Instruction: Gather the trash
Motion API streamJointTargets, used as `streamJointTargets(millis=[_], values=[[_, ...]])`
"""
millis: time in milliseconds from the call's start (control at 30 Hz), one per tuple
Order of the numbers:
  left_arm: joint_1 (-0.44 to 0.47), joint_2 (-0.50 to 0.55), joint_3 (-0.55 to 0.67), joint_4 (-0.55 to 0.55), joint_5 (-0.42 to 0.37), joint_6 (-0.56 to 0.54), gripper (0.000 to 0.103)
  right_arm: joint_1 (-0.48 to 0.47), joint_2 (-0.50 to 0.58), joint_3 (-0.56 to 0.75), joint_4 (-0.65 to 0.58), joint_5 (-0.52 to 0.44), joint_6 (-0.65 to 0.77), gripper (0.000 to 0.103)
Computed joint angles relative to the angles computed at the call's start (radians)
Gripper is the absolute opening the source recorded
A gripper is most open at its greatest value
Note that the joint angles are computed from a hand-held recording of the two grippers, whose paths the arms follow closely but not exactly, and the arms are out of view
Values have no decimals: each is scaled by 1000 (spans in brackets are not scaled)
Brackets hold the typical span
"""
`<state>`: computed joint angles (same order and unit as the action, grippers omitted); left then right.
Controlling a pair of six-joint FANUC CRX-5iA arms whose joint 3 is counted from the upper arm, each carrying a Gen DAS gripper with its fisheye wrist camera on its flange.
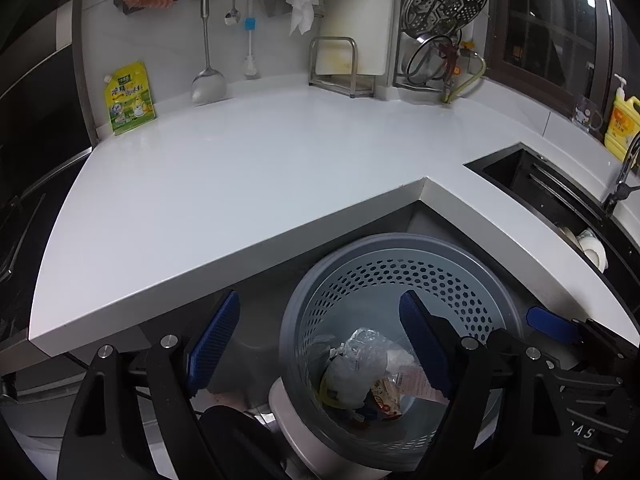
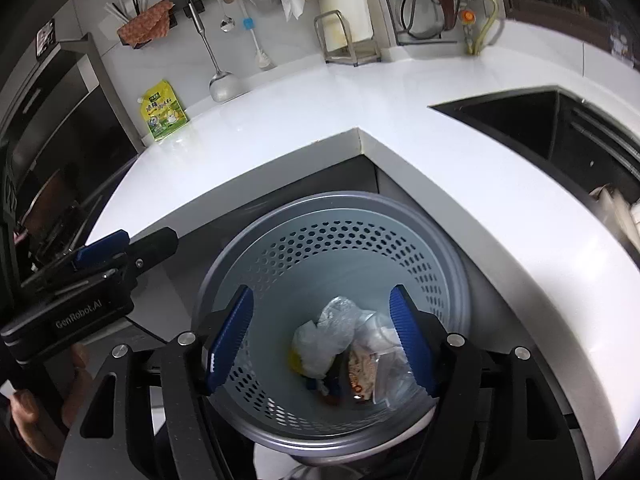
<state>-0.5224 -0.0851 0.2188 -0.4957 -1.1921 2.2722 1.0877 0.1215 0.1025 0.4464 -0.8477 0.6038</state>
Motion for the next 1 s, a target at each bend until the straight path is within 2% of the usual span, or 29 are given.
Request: streamJointTargets(millis=[67,300,567,1000], values=[[-2,-2,1,-4,-2,7,86,7,-3,-11,26,1,-20,71],[-23,-6,12,-42,-23,32,95,19,-6,-23,73,-1,-54,72],[-15,-18,7,-33,-27,44,96,36,-10,-37,137,-11,-103,76],[-27,-18,15,-54,-49,51,97,38,-7,-33,153,-20,-121,76]])
